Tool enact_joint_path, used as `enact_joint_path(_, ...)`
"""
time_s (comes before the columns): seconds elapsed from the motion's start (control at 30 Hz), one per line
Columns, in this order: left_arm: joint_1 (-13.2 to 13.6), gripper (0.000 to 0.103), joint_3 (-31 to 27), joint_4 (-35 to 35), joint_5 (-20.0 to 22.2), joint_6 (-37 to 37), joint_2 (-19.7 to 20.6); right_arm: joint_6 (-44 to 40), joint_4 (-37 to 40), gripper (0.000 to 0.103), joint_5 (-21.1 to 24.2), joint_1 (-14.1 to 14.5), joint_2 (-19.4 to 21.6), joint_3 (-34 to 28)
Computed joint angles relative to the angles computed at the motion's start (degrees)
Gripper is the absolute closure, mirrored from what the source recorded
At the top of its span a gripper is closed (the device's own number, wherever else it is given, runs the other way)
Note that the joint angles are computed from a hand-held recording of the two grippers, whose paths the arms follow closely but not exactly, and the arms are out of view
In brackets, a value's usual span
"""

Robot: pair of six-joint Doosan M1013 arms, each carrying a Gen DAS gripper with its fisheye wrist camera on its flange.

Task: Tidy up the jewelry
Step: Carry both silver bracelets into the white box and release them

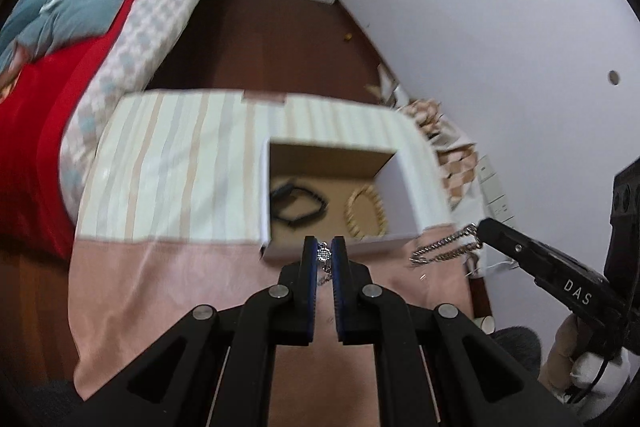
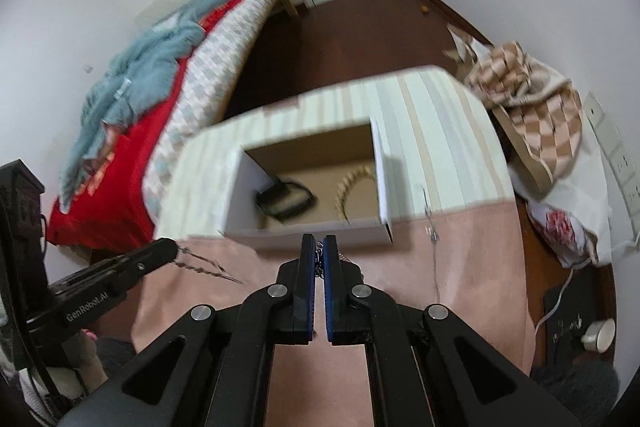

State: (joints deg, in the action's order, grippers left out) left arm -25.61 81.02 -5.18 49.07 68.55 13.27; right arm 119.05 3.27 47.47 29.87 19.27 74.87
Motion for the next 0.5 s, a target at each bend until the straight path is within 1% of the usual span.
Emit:
enact_joint_path(0.17, 0.21, 0.099, -4.43, 0.85, 0.24, 1.96, 2.14, -3.71, 0.1, 0.099, 0.76, -0.67, 1.48, -5.44)
enact_joint_path(0.27, 0.99, 0.099, -7.27, -1.45, 1.66, 3.97, 4.46, -5.7, 0.96, 0.099, 2.61, -1.37, 3.76, -9.31)
enact_joint_path(0.3, 1.04, 0.099, -8.04, -1.05, 2.1, 3.91, 5.17, -6.46, 1.69, 0.099, 3.55, -1.72, 4.69, -10.57)
enact_joint_path(0.4, 1.84, 0.099, -11.11, -2.71, 4.27, 5.25, 8.11, -7.65, 2.92, 0.099, 6.76, -2.6, 7.99, -14.34)
enact_joint_path(0.5, 2.4, 0.099, -14.5, -2.87, 7.04, 5.6, 11.49, -9.05, 5.59, 0.099, 10.23, -3.71, 11.6, -17.76)
